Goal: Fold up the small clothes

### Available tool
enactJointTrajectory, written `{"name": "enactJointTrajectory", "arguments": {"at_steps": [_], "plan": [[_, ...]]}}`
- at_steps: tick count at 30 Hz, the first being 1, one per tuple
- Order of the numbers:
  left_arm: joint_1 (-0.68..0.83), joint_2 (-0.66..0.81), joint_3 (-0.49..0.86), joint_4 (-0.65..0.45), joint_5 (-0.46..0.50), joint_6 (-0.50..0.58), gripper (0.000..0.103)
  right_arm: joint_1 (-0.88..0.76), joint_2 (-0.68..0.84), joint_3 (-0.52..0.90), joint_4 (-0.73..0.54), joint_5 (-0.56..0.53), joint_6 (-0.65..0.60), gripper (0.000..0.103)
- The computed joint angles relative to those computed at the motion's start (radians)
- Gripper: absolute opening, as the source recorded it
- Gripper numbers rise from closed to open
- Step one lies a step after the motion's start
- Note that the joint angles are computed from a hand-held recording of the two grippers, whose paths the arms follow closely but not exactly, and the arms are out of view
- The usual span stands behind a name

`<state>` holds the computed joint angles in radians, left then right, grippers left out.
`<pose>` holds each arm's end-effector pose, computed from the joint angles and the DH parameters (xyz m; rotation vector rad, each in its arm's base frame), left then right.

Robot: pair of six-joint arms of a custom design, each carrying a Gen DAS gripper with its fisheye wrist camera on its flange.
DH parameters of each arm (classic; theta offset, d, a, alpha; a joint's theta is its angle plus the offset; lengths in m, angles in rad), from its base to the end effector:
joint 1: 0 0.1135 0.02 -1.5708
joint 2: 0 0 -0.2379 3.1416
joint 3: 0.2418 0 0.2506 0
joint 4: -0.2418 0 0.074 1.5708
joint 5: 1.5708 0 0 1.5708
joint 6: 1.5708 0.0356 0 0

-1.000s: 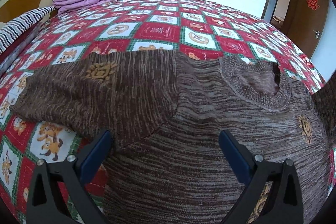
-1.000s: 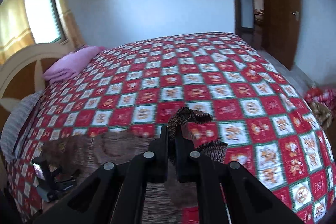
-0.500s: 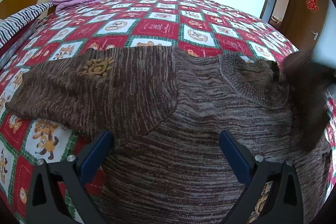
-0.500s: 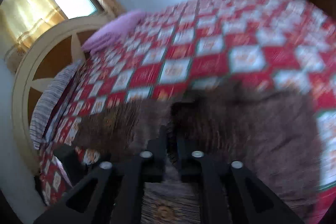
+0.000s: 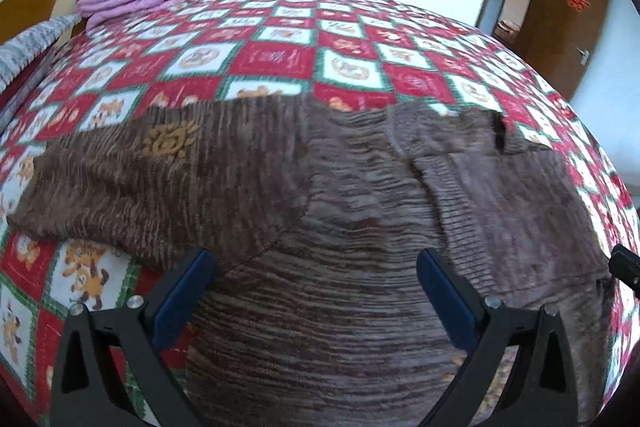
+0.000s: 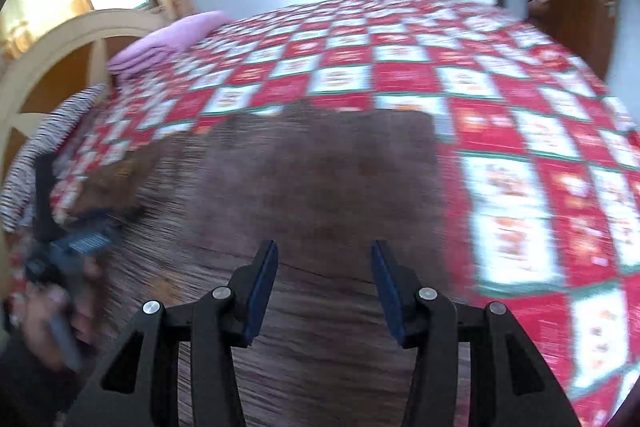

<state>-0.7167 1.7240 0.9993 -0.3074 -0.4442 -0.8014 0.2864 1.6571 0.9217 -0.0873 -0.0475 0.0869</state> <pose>0.2609 -0.2070 0.1411 -0.2567 2.4453 -0.0642 0.3216 0.0965 0.1515 -0.2618 2.3907 0.2313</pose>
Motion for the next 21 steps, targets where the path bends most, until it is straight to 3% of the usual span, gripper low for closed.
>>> {"name": "enactJointTrajectory", "arguments": {"at_steps": [4, 8, 11, 13, 19, 21], "plan": [[-0.034, 0.065, 0.129, -0.071, -0.041, 0.016, 0.103, -0.101, -0.006, -0.048, 0.023, -0.083, -0.018, 0.05], [-0.057, 0.23, 0.309, -0.149, -0.073, 0.02, 0.103, -0.11, 0.105, 0.027, 0.073, -0.207, 0.002, 0.05], [-0.07, 0.364, 0.447, -0.233, -0.098, 0.013, 0.103, -0.107, 0.206, 0.101, 0.063, -0.149, -0.004, 0.049], [-0.076, 0.378, 0.461, -0.233, -0.105, 0.007, 0.103, -0.155, 0.224, 0.108, 0.063, -0.201, 0.041, 0.048], [-0.078, 0.328, 0.372, -0.119, -0.097, 0.02, 0.103, -0.11, 0.116, 0.079, 0.015, -0.038, -0.03, 0.047], [-0.063, 0.271, 0.288, -0.05, -0.087, -0.023, 0.103, -0.061, 0.147, 0.14, 0.011, 0.096, -0.064, 0.048]]}}
